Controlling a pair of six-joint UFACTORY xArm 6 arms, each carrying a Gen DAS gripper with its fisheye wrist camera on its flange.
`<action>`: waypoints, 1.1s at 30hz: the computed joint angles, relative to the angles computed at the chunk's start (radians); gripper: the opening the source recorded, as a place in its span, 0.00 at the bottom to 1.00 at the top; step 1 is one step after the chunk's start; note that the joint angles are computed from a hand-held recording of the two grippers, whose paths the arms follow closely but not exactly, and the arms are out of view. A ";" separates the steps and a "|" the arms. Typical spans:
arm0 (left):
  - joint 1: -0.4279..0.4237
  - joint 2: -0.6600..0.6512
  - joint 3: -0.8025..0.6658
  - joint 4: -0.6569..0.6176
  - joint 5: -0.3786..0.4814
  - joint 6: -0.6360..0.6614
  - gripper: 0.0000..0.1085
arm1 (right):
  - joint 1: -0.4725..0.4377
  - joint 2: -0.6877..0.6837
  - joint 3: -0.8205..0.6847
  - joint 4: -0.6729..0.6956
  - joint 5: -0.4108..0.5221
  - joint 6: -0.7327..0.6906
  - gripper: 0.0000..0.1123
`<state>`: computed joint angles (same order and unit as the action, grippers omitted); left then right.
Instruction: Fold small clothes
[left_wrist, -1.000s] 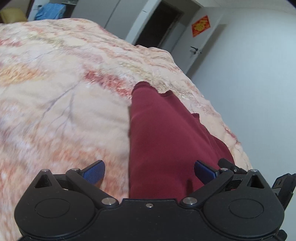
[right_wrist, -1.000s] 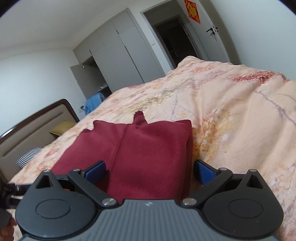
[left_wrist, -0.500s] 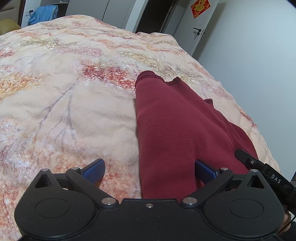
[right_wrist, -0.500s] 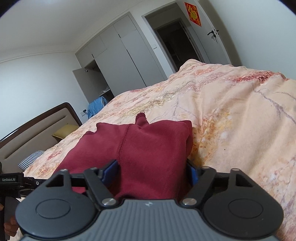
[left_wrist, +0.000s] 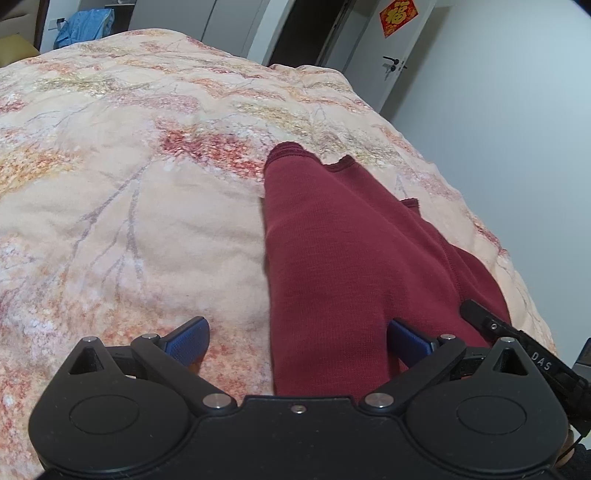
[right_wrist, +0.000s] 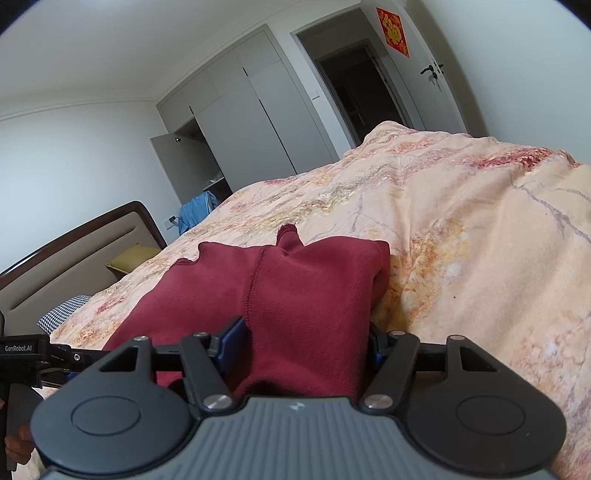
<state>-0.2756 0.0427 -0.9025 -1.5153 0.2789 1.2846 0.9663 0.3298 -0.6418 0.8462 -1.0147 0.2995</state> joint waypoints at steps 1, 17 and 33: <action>0.001 0.001 -0.004 0.003 0.010 0.002 0.94 | -0.001 0.000 -0.001 0.000 0.002 -0.001 0.61; 0.011 0.050 -0.065 -0.026 0.119 0.018 0.84 | 0.006 -0.012 -0.017 0.036 0.037 -0.053 0.62; 0.080 0.031 -0.051 -0.077 0.221 -0.017 0.53 | 0.109 -0.017 -0.280 0.471 0.124 -0.707 0.24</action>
<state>-0.1953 0.0738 -0.9532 -1.5928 0.4999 1.2672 1.0748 0.3125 -0.9214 1.3168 -0.8912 -0.4071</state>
